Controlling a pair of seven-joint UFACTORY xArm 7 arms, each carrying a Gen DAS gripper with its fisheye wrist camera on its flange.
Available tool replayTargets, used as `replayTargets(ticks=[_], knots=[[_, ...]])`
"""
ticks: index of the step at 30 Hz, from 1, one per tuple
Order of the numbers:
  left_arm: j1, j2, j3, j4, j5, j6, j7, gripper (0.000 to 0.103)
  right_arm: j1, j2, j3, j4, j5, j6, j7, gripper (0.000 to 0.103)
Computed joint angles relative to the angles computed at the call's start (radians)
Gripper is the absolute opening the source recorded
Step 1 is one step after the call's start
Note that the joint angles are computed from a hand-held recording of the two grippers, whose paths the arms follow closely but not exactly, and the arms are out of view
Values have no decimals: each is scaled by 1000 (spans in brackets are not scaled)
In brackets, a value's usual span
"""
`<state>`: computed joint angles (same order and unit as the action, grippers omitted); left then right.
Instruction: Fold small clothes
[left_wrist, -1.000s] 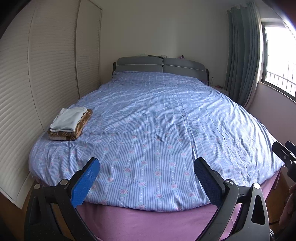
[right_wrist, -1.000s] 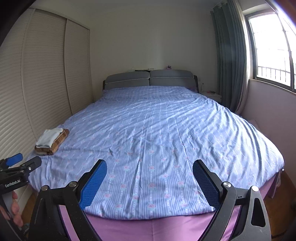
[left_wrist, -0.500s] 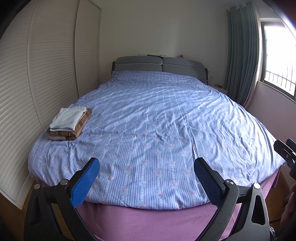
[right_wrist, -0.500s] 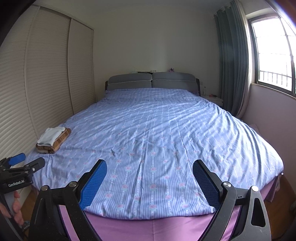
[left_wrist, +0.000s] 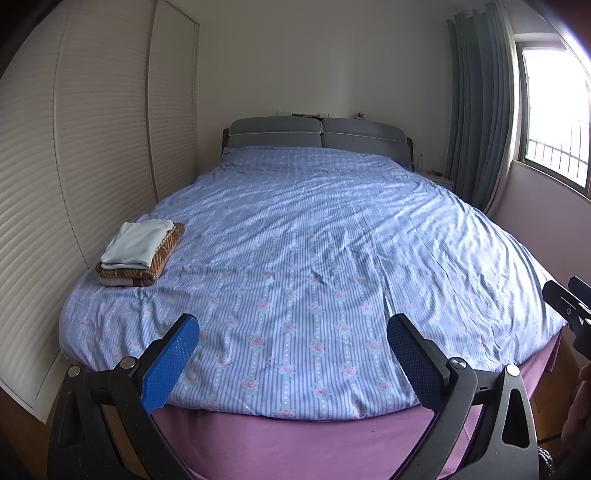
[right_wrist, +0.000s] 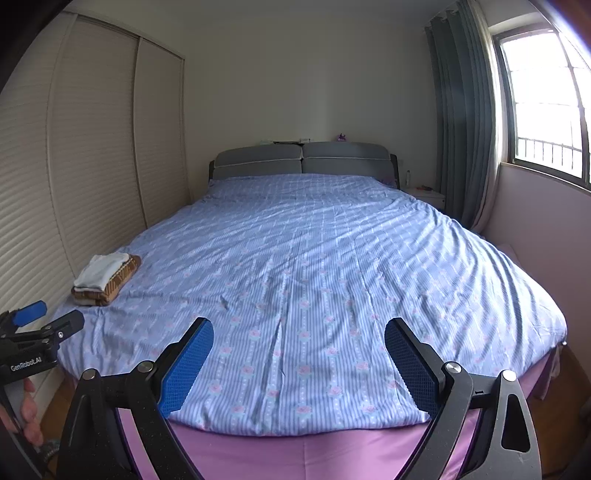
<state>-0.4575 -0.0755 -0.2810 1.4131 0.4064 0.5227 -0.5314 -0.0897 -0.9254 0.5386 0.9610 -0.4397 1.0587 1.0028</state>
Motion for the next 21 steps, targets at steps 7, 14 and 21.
replayTargets(ticks=[7,14,21], knots=[[0,3,1,2,4,1,-1,103,-1,-1,5,-1,-6,4,6,95],[-1,3,2,3,10,1,-3,103,3,-3,1,-8,-5,5,5,95],[1,0,3,-1,6,-2,0,103,9,-5,-5,-15,-7,0,1,95]])
